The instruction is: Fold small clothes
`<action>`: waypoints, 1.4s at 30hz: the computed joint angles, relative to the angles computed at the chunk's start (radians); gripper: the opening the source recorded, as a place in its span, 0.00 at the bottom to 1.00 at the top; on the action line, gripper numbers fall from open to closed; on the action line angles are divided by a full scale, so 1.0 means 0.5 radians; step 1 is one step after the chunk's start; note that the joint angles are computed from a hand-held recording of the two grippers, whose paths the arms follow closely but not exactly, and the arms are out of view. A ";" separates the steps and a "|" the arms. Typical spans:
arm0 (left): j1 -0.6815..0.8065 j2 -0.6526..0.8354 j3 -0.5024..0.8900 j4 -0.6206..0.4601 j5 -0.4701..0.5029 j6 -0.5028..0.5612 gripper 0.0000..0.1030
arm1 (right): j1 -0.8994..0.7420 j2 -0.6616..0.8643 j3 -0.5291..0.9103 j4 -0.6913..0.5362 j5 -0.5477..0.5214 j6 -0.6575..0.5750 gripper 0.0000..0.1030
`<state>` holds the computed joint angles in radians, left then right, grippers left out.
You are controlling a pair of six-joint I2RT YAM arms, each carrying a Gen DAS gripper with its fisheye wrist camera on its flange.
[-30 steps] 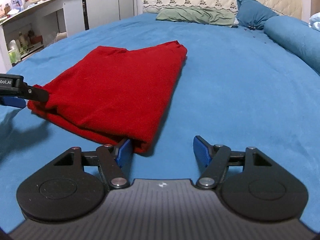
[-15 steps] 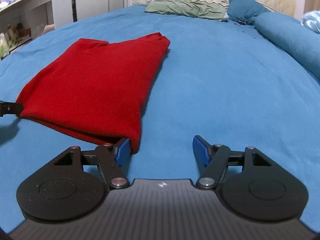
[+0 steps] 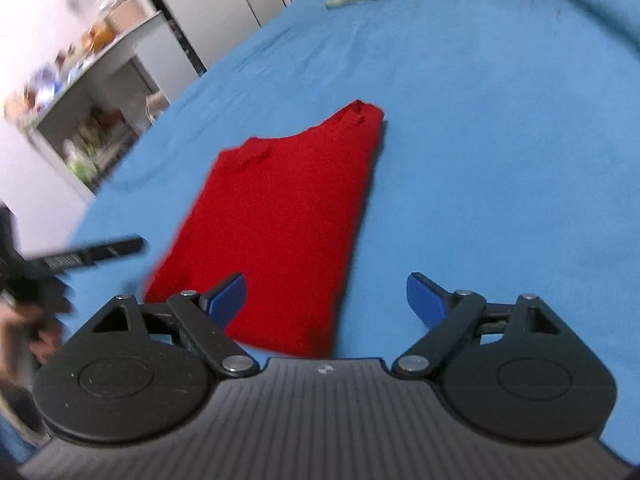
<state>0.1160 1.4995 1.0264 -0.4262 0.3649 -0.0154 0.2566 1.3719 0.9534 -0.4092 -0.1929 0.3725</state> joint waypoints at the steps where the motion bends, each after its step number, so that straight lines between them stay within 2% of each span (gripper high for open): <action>1: -0.003 0.110 0.079 -0.008 0.026 -0.043 1.00 | -0.045 0.166 0.137 -0.026 -0.094 0.031 1.00; 4: -0.025 0.396 0.270 0.007 0.031 -0.133 0.98 | -0.043 0.532 0.394 -0.014 -0.068 0.110 0.98; 8: -0.014 0.609 0.390 0.043 0.122 -0.114 0.98 | -0.011 0.824 0.483 0.183 -0.059 0.188 0.93; 11: -0.032 0.684 0.434 0.057 0.118 -0.057 0.97 | 0.010 0.945 0.484 0.341 -0.100 0.216 0.83; 13: -0.048 0.710 0.443 0.081 0.105 -0.029 0.91 | 0.024 1.002 0.486 0.400 -0.108 0.230 0.71; 14: -0.051 0.716 0.448 0.084 0.117 -0.007 0.76 | 0.028 1.024 0.488 0.428 -0.117 0.242 0.68; 15: -0.040 0.734 0.468 0.059 0.187 0.021 0.54 | 0.033 1.025 0.481 0.454 -0.111 0.249 0.57; 16: -0.030 0.748 0.491 0.018 0.250 0.009 0.51 | 0.036 1.023 0.473 0.480 -0.111 0.242 0.48; 18: -0.052 0.724 0.509 -0.010 0.219 -0.018 0.33 | 0.048 0.991 0.465 0.483 -0.089 0.224 0.42; 20: -0.088 0.625 0.461 0.007 0.155 0.003 0.27 | 0.056 0.928 0.446 0.474 -0.074 0.224 0.39; 24: -0.154 0.409 0.386 -0.035 0.143 0.026 0.25 | 0.046 0.711 0.357 0.456 -0.124 0.223 0.37; 27: -0.242 0.139 0.278 -0.140 0.140 0.032 0.25 | 0.019 0.400 0.236 0.301 -0.111 0.132 0.37; 30: -0.348 -0.188 0.092 -0.218 0.184 -0.017 0.26 | -0.098 -0.048 0.055 0.030 -0.188 0.042 0.37; 33: -0.514 -0.535 -0.205 -0.161 0.186 -0.123 0.26 | -0.187 -0.459 -0.112 -0.250 -0.187 -0.072 0.38; 37: -0.896 -0.803 -0.570 -0.024 -0.064 -0.387 0.26 | -0.300 -0.945 -0.441 -0.492 -0.164 -0.106 0.38; 39: -1.032 -0.803 -0.693 0.062 -0.171 -0.525 0.26 | -0.298 -1.087 -0.632 -0.490 -0.097 -0.101 0.38; 42: -1.239 -0.832 -0.871 0.218 -0.443 -0.625 0.28 | -0.280 -1.230 -0.907 -0.384 -0.015 -0.037 0.39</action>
<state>-0.5035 1.0836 0.5909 -0.3172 0.1436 -0.3277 0.1167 0.7567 0.4997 -0.6012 -0.2002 0.3539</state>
